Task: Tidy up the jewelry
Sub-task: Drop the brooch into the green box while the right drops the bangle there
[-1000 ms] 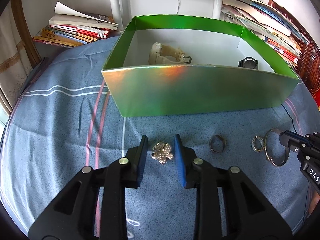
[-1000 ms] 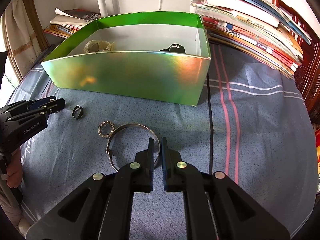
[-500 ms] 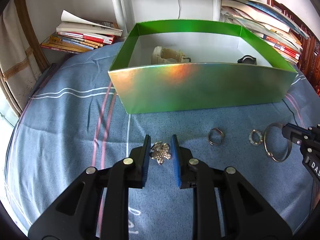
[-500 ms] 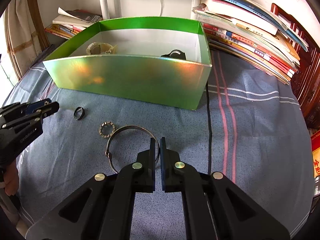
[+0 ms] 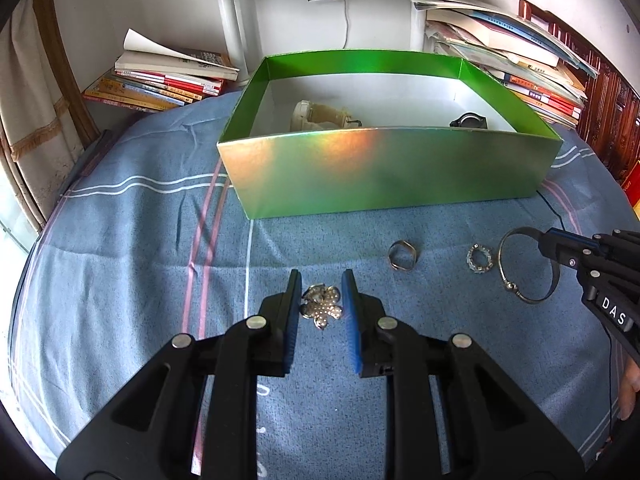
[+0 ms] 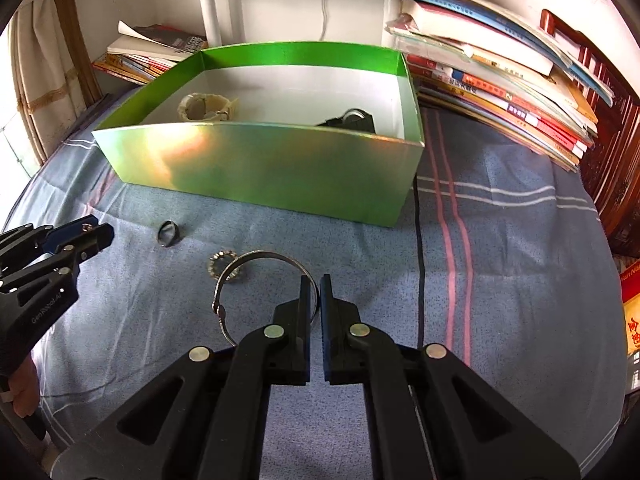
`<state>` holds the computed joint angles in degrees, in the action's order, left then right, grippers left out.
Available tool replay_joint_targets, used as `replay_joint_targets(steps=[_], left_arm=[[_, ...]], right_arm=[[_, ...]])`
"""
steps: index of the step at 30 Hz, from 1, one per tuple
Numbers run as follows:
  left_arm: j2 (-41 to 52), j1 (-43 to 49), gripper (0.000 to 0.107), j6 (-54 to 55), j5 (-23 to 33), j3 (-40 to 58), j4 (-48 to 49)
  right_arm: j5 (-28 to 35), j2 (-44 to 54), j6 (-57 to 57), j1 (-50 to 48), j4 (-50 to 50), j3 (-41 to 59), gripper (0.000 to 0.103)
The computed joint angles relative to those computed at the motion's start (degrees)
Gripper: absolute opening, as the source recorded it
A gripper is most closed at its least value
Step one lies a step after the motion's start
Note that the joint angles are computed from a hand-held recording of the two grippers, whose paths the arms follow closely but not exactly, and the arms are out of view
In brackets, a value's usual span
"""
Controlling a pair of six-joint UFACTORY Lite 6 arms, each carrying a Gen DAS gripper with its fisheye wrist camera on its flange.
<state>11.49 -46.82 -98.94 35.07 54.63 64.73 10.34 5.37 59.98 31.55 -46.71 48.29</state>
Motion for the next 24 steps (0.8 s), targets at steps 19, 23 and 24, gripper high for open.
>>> replay_joint_targets(steps=[19,23,24], left_arm=[[-9.19,3.32,0.021,13.36,2.77,7.00,-3.45],[-2.76,7.88,0.021,21.44,0.90,17.52,-5.75],[-0.64,9.01,0.021,23.46,0.25,20.14,-7.28]], right_arm=[[3.53,-7.30,-13.75,-3.02,7.38,11.83,0.005],[3.78,0.90,-18.89,-4.69,11.73,21.85,0.005],[3.56,3.63,-24.25,-5.39,17.36,24.39,0.005]])
